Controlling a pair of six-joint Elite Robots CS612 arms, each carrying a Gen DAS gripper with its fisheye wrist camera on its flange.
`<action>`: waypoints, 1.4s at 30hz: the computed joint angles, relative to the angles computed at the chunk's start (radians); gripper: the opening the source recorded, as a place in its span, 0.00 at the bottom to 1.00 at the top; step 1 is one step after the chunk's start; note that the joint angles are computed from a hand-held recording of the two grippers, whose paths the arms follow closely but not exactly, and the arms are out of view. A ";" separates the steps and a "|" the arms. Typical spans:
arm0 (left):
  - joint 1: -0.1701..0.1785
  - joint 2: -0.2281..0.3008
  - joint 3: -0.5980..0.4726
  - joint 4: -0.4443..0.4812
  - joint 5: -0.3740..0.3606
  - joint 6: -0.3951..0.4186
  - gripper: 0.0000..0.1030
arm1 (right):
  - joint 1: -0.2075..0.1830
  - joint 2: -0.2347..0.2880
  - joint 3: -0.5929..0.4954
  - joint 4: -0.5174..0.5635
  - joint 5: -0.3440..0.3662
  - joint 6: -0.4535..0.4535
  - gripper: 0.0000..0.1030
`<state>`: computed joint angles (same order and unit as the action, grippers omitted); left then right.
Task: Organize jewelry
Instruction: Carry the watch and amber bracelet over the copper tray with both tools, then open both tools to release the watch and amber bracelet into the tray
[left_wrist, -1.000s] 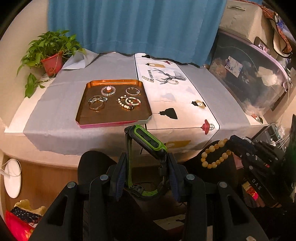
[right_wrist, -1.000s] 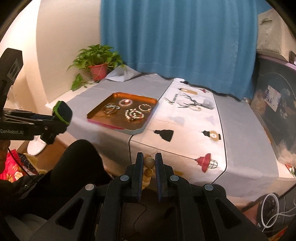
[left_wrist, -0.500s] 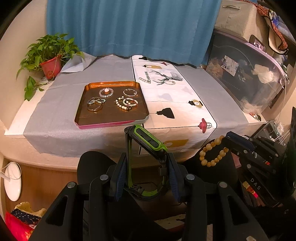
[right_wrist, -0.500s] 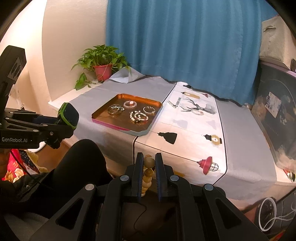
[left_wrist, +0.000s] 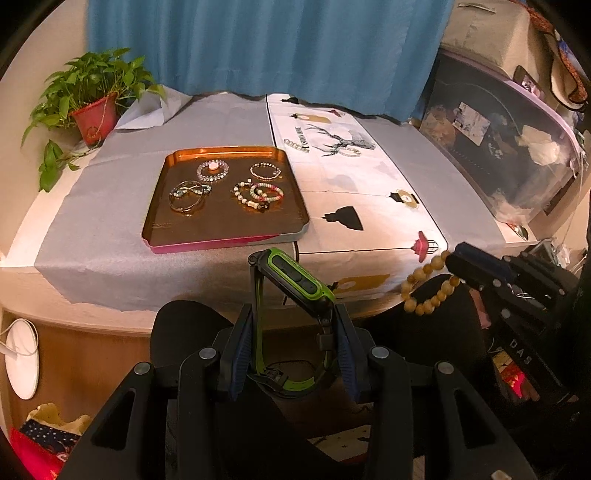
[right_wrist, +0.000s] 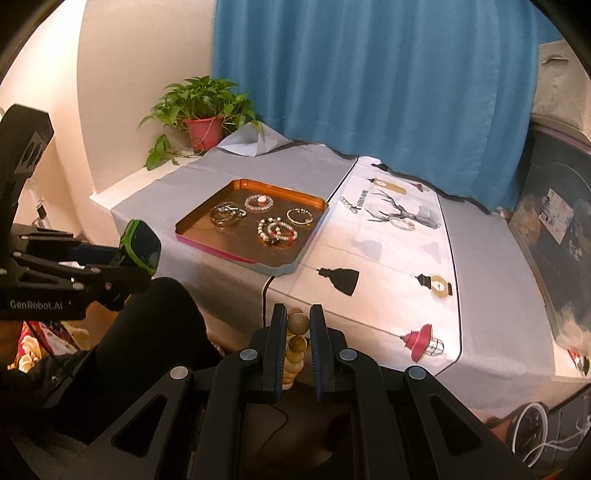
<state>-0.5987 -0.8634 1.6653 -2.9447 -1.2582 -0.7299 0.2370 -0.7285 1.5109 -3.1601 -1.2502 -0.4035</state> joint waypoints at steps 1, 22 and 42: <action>0.005 0.003 -0.004 0.000 -0.006 0.001 0.37 | 0.002 0.005 -0.011 0.007 -0.002 0.001 0.13; 0.165 0.130 -0.221 0.043 -0.001 0.063 0.37 | 0.073 0.258 -0.513 0.244 0.059 0.019 0.13; 0.210 0.240 -0.349 0.179 0.025 -0.009 0.89 | 0.105 0.459 -0.859 0.587 -0.022 0.001 0.62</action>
<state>-0.3882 -0.6232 1.3159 -2.7661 -1.2327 -0.7391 0.3425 -0.2694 0.6522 -2.5729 -1.2726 -0.4030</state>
